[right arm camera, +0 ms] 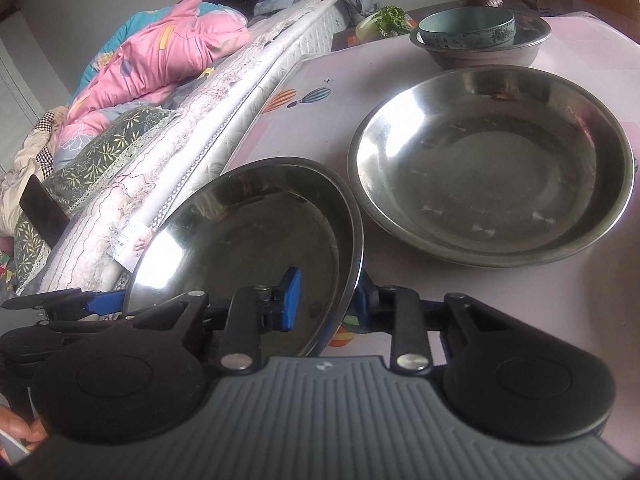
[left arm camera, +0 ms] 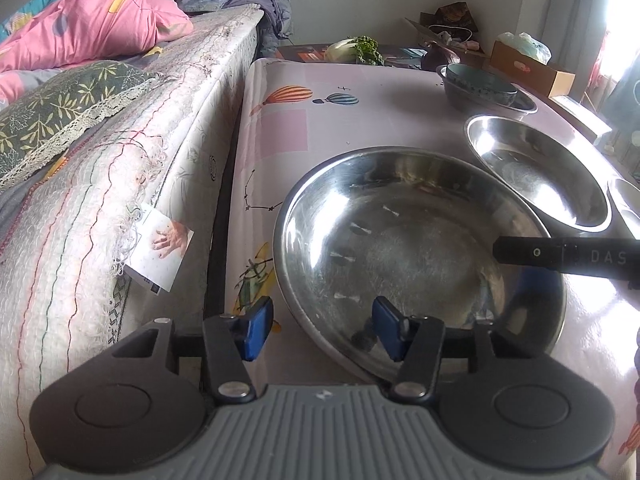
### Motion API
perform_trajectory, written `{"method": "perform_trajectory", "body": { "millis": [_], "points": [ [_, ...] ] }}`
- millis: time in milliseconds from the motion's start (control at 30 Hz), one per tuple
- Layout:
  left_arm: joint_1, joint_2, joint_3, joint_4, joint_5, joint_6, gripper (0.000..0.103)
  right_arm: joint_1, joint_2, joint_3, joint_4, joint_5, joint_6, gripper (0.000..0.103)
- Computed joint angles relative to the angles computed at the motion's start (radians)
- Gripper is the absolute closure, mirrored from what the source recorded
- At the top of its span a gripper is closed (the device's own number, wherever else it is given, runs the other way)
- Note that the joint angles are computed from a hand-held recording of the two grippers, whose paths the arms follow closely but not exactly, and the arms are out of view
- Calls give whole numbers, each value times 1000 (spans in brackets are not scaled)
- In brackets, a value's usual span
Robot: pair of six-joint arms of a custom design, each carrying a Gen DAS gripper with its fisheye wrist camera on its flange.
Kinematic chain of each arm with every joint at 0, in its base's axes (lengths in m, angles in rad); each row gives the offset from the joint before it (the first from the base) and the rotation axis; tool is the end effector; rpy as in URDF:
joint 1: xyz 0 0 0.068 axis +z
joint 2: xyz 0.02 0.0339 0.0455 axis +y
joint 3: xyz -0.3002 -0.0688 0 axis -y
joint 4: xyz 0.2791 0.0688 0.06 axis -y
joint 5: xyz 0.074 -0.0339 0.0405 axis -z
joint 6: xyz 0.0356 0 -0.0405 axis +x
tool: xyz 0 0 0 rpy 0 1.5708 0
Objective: Organize plates and bowls
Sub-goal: 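Close the left tool on the large steel basin rim while the right tool grips a smaller steel plate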
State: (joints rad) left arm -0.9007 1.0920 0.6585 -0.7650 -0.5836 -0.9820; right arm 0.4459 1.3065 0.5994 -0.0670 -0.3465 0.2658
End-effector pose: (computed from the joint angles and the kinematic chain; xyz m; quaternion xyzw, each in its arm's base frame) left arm 0.1383 -0.1429 0.2206 -0.0914 0.9382 0.0231 0.3329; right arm 0.2380 0.1272 0.1924 -0.1482 0.8982 0.2820 0.3028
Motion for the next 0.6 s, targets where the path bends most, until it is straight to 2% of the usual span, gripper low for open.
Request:
{"method": "perform_trajectory", "body": {
  "millis": [67, 167, 267, 600],
  "points": [
    [5, -8, -6, 17, 19, 9, 55, 1, 1, 1, -1, 1, 0, 82],
    [1, -13, -8, 21, 33, 1, 53, -18, 5, 1, -6, -47, 24, 84],
    [-12, -19, -6, 13, 38, -12, 54, -21, -7, -8, -11, -48, 26, 84],
    [-102, -72, -7, -51, 61, -82, 54, -37, -93, -23, -124, -67, -11, 84]
  ]
}}
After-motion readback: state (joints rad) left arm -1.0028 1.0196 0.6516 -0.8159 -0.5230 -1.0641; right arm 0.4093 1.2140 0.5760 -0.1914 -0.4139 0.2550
